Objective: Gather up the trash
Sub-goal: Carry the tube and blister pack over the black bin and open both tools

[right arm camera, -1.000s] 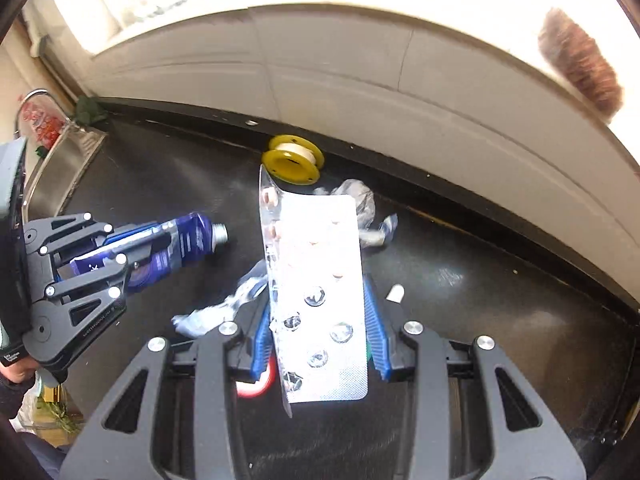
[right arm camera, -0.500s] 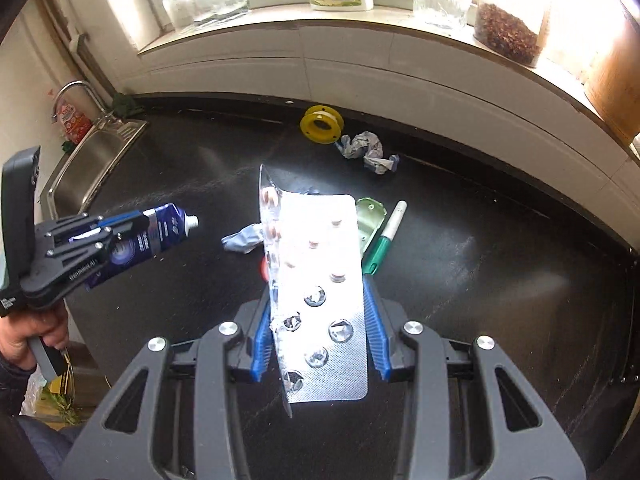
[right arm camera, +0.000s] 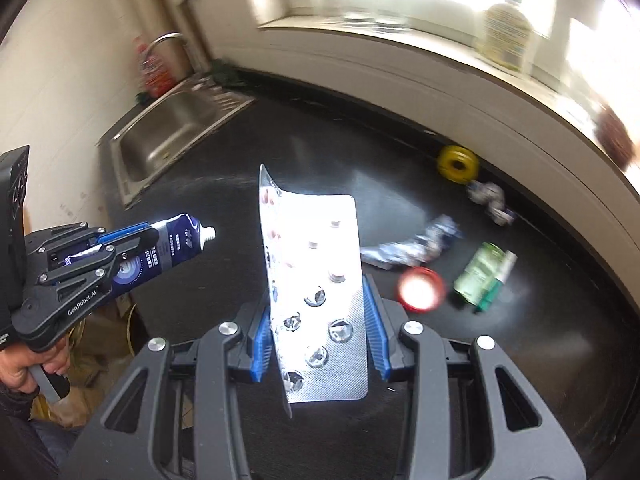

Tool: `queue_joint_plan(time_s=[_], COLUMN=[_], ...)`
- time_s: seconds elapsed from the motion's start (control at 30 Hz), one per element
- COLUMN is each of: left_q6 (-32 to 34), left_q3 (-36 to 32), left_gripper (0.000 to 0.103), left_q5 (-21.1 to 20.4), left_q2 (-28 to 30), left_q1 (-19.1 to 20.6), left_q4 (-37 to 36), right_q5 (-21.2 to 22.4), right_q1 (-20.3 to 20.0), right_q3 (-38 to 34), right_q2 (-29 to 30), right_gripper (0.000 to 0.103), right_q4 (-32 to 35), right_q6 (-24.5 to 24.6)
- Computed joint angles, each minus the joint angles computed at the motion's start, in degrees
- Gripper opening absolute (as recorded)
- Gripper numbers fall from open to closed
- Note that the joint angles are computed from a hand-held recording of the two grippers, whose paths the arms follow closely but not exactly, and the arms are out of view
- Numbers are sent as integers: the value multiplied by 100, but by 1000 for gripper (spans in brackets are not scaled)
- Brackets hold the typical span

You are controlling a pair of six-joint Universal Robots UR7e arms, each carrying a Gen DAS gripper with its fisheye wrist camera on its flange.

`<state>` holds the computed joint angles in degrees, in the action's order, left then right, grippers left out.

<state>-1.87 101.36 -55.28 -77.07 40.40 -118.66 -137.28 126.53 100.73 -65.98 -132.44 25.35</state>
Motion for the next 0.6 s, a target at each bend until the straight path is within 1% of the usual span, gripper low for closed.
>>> queue_joint_plan(time_s=[0.07,0.13,0.17,0.23,0.27,0.37,0.43,0.47,0.5,0.6], left_q6=[-264,-516,-748,-1150,-1423,-1989,-2202,-2219,-2203,-1880], left_q3=[115,259,330,425,511,652,783,906,989,1216], left_gripper=[6,6,6,6,6,6,6,6,6,6], left_q5=[314,698,877,1105,1318,1532,1671,1727,1748,1667], left_q2=[-318,-666,-899,-1247,-1512,-2042,-2342,-2539,-2635,-2826], left_q1=[59,111,181,315,411,721,939,1136,1252,1867], left_q4=[121,271,441,742,986,1448,1618,1580,1522,949], right_q5=[333,670,967,1432,1669,2269,2742,2899,2983,3109], right_q1=[51,112,137,206,233,298,320,337,345,369], right_q3=[-390,-797,-1082,-1617,-1871,-2578,-3208,-3495,-3714,-4475], right_q2=[473,931,1244,1819,2084,2811,3425,3717,3942,4677], right_gripper=[40,40,40,40,40,40,40,40,40,40], right_q4=[-123,-146,-122,-31,37,302,629,760,879,1290], right_q6=[-433,-757,-987,-1299,-1442,-1697,-1760,-1778,-1785,-1755])
